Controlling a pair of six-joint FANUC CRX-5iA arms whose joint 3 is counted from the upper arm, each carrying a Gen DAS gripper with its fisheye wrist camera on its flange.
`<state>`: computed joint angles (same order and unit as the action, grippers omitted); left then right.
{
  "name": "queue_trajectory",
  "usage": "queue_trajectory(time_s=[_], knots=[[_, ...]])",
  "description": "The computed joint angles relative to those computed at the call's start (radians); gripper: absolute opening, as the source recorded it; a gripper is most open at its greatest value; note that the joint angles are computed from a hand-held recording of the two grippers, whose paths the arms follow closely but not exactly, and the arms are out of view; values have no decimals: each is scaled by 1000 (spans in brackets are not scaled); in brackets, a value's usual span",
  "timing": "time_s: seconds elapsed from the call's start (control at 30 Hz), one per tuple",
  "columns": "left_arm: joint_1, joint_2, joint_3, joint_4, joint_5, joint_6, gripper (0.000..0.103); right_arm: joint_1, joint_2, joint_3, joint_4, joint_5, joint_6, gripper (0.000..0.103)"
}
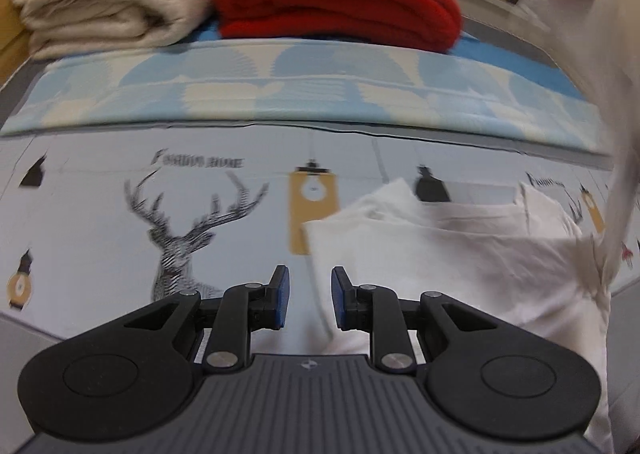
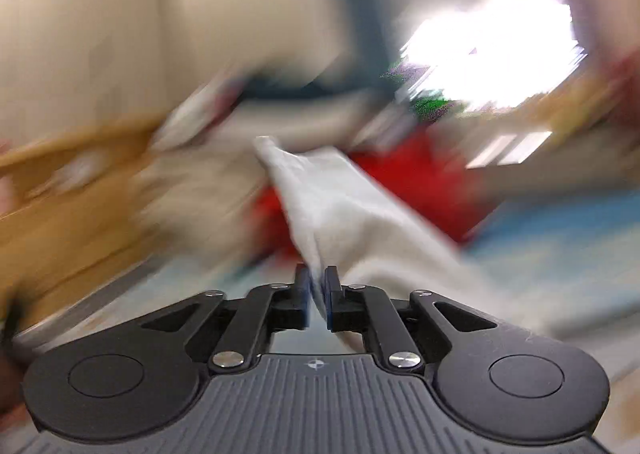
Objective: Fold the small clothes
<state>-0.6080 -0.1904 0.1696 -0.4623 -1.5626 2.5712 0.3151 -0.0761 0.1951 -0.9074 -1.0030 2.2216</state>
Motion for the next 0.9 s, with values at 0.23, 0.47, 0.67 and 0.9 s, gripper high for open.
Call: queue_trajectory(time_s=[0.23,0.47,0.67,0.9], knots=[[-1,-37,-23,6,-8,30,25,124,-18,-68,298,-315,-95,29],[30,-25,-79,84,46,-1,28,-11,-14,-134,544,-114,-309,38],[56,3,-109,128,51,-26,28,-137,108,-57,479,-100,-496,39],[52,38,-86,122,55,-52,31,-168,245,68,308,-172,-654,39]])
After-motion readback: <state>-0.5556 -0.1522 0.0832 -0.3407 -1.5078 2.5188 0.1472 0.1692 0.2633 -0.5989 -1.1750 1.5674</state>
